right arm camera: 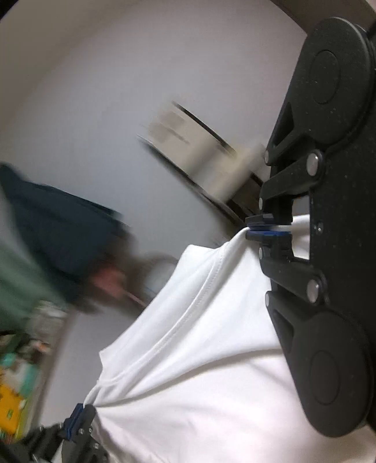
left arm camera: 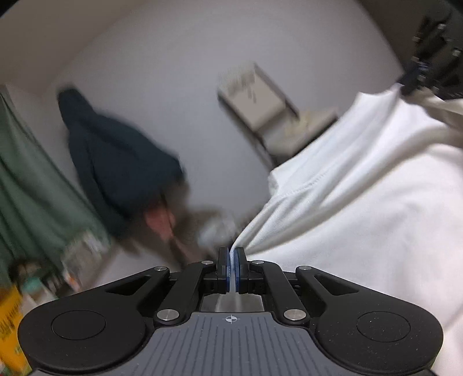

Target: Fold clothes

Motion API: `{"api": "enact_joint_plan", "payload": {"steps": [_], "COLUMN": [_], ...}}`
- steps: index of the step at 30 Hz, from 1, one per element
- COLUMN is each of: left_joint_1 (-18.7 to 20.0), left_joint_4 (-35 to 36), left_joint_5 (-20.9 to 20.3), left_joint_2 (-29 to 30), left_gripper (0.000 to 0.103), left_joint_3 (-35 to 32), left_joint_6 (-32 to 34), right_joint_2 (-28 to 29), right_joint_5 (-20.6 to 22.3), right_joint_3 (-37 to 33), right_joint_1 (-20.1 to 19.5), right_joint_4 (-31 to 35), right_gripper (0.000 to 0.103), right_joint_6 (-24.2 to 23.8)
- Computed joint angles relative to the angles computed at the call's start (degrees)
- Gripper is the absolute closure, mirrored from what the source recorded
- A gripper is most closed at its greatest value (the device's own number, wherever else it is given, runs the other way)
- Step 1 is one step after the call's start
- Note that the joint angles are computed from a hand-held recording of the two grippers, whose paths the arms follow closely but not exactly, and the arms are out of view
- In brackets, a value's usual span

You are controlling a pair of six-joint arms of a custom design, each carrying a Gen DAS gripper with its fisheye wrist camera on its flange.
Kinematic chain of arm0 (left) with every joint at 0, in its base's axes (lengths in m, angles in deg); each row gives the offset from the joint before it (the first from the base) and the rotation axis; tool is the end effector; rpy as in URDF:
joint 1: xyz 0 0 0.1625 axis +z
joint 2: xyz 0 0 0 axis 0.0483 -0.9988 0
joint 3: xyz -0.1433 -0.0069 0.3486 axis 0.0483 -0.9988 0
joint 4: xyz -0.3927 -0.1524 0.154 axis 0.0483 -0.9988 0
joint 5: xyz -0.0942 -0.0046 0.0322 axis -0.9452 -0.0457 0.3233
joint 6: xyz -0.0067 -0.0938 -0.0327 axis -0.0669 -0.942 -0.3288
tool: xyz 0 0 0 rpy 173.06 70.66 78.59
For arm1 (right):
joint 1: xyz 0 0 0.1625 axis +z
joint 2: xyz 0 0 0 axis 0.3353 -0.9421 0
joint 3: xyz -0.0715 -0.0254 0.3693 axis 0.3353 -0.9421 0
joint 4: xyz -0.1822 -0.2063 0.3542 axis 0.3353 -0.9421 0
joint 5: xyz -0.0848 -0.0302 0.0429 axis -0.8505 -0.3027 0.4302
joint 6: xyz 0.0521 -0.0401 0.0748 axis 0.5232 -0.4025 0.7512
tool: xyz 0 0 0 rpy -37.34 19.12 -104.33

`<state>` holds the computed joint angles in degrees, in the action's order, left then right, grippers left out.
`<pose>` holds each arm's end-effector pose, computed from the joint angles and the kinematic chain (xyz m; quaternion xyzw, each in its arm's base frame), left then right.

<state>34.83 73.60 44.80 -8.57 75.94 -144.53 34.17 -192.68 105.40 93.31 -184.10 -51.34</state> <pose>-0.1548 -0.4018 0.1126 0.4543 0.6354 -0.3837 0.4927 0.2179 -0.3587 0.0699 0.3956 -0.6793 0.3505 0.5091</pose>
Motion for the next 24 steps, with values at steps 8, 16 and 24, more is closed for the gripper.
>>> {"api": "enact_joint_plan", "payload": {"steps": [8, 16, 24], "left_joint_1": [6.6, 5.4, -12.1], "left_joint_4": [10.0, 27.1, 52.1], "left_joint_5": [0.4, 8.3, 11.3], "left_joint_2": [8.6, 1.1, -19.2], "left_gripper": [0.100, 0.086, 0.009], "left_joint_3": [-9.3, -6.3, 11.8], "left_joint_6": [-15.2, -32.9, -64.6], "right_joint_2": [1.8, -5.6, -36.8], "right_joint_5": [0.3, -0.3, 14.3], "right_joint_3": [-4.7, 0.2, 27.1], "right_joint_1": [-7.1, -9.0, -6.9], "right_joint_4": [9.4, 24.5, 31.9], "right_gripper": [0.100, 0.060, 0.045], "right_joint_6": [7.6, 23.9, 53.1]}}
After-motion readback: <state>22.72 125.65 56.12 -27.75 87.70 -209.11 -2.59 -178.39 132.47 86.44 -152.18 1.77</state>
